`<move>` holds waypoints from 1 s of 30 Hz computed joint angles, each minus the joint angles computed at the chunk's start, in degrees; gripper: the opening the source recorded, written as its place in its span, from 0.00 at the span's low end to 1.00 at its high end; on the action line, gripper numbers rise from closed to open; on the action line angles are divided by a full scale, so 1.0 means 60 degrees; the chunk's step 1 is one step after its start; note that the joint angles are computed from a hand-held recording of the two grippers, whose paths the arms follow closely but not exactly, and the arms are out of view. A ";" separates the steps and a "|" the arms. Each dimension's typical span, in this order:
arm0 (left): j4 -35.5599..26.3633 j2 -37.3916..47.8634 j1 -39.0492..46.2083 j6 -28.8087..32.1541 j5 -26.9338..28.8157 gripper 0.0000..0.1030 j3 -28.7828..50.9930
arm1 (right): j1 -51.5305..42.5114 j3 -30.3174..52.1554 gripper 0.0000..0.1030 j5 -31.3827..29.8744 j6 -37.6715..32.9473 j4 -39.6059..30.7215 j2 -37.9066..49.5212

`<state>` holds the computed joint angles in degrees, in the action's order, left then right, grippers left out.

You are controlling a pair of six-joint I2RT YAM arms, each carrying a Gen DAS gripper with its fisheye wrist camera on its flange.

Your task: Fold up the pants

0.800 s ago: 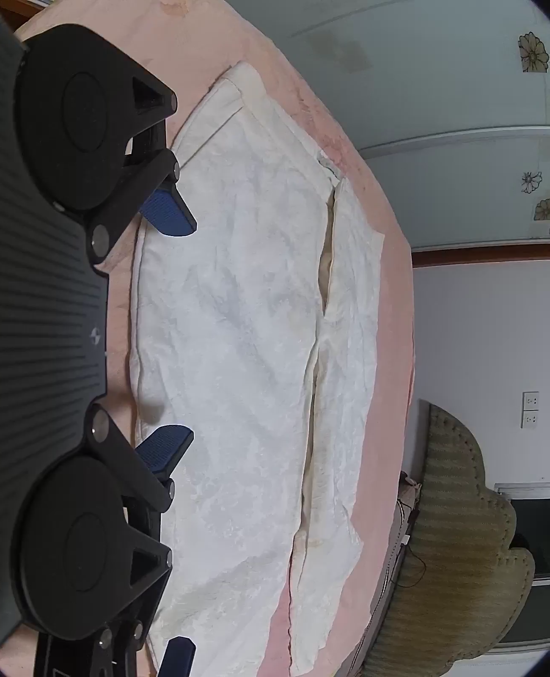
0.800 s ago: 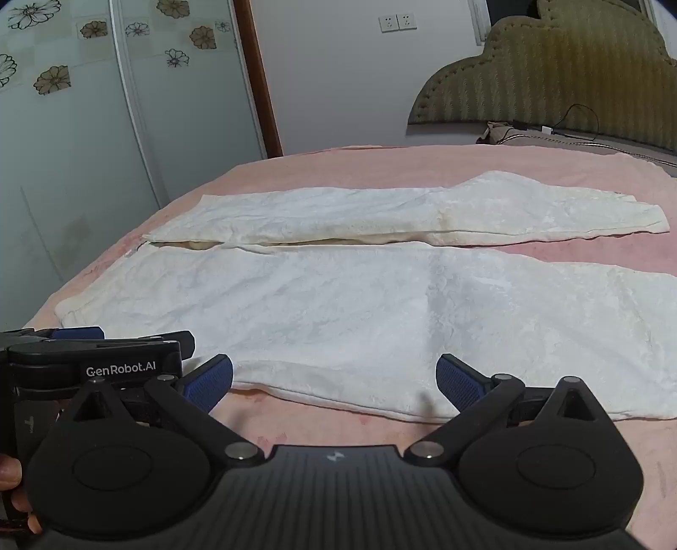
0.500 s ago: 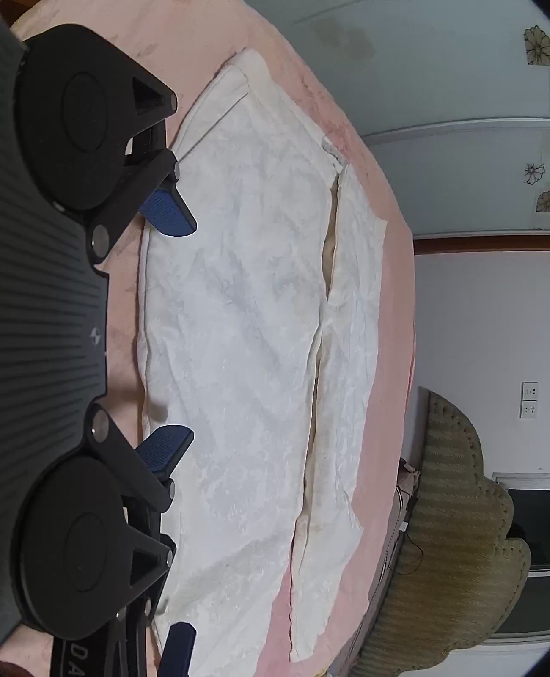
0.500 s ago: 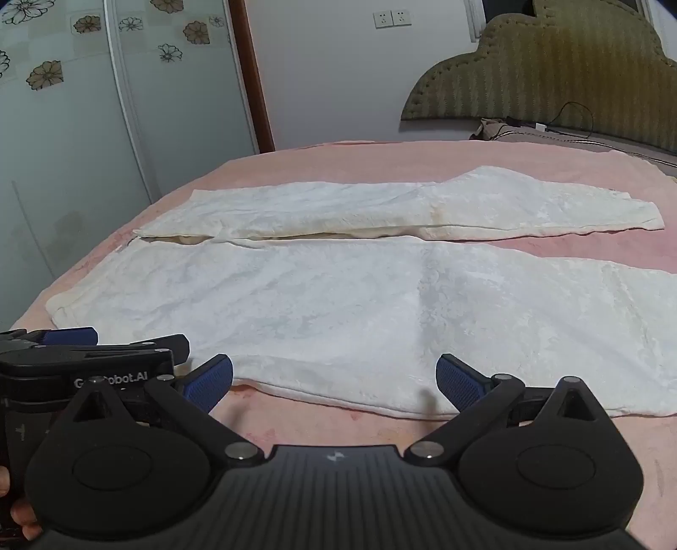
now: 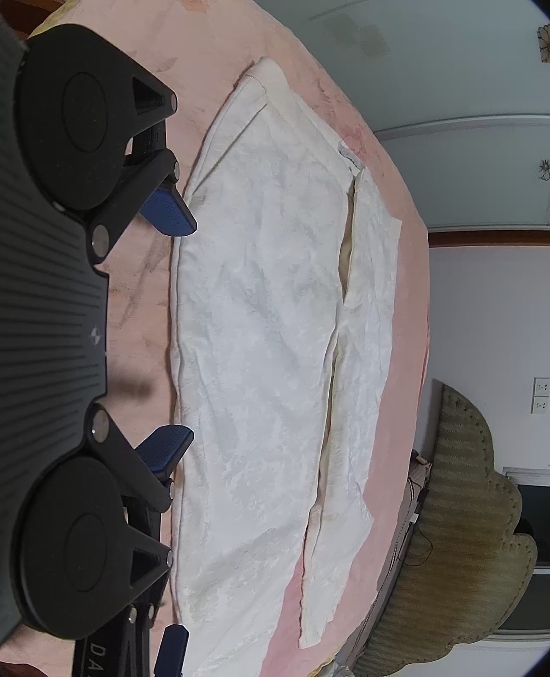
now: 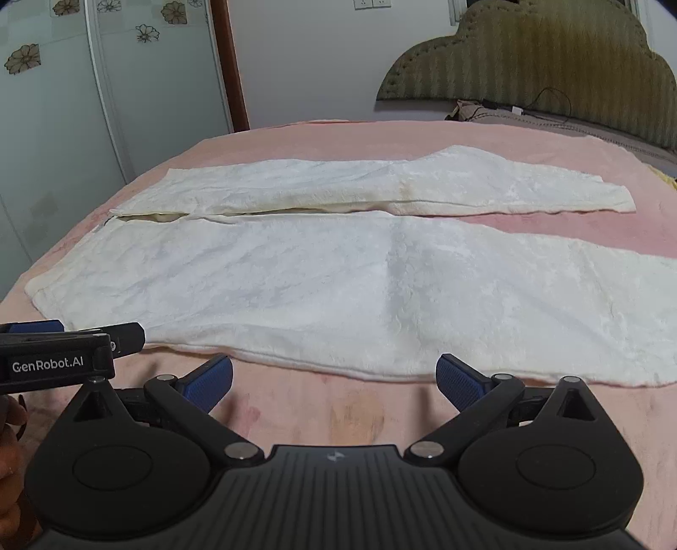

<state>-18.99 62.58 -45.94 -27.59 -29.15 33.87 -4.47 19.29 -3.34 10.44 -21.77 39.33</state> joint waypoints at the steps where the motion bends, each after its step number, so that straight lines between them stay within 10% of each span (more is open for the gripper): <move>1: 0.0016 0.0081 -0.0079 0.0027 -0.0098 0.95 0.0009 | -0.0055 0.0036 1.00 -0.0095 0.0027 -0.0065 0.0012; 30: -0.0042 -0.0022 -0.0040 -0.0199 0.0035 0.95 -0.0163 | 0.0278 -0.0034 1.00 -0.0140 0.0253 -0.0051 0.0021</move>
<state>-19.24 62.45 -46.18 -28.78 -28.94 32.89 -2.80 19.08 -4.18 11.96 -22.07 39.46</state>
